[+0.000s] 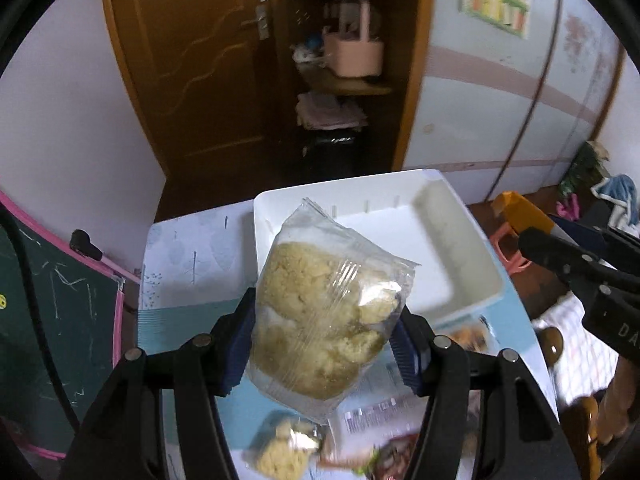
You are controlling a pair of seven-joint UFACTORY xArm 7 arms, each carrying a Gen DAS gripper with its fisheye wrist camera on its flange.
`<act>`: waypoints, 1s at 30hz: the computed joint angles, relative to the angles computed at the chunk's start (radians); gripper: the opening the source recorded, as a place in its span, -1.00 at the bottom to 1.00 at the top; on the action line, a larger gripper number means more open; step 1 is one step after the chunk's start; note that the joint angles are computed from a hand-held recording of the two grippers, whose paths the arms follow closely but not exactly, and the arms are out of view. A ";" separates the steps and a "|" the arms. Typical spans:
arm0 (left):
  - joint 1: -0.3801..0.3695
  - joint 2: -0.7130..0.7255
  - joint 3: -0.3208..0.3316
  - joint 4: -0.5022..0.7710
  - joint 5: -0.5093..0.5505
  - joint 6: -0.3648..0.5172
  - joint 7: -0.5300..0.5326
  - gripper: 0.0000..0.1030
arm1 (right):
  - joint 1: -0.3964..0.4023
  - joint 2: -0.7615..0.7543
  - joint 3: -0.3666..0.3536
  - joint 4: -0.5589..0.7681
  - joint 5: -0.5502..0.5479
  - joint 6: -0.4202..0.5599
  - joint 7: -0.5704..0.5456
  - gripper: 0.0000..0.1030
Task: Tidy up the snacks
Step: 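Carry both snacks over the white bin and open both grippers to drop them, then move both grippers back over the snack pile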
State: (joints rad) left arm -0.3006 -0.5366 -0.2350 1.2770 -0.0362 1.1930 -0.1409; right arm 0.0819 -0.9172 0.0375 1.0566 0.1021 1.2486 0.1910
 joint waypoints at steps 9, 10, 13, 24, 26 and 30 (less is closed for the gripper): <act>-0.012 0.150 -0.002 -0.075 0.003 -0.119 -0.053 0.54 | -0.047 0.144 0.023 -0.113 -0.036 -0.110 0.091 -0.19; -0.016 0.164 0.000 -0.071 0.002 -0.119 -0.057 0.69 | -0.049 0.140 0.024 -0.130 -0.036 -0.118 0.106 -0.19; -0.036 0.180 0.024 -0.080 -0.039 -0.121 -0.039 0.70 | -0.039 0.159 -0.008 -0.152 -0.003 -0.139 0.124 -0.18; -0.013 0.044 0.047 -0.171 -0.033 -0.167 -0.052 0.80 | -0.037 0.057 -0.009 -0.162 -0.018 -0.104 0.111 -0.12; -0.007 0.012 0.047 -0.174 -0.026 -0.145 -0.052 0.80 | -0.029 0.029 -0.006 -0.153 -0.022 -0.097 0.100 -0.12; -0.004 -0.045 0.061 -0.158 -0.041 -0.072 -0.039 0.80 | -0.005 -0.023 0.009 -0.108 -0.026 -0.033 0.069 -0.12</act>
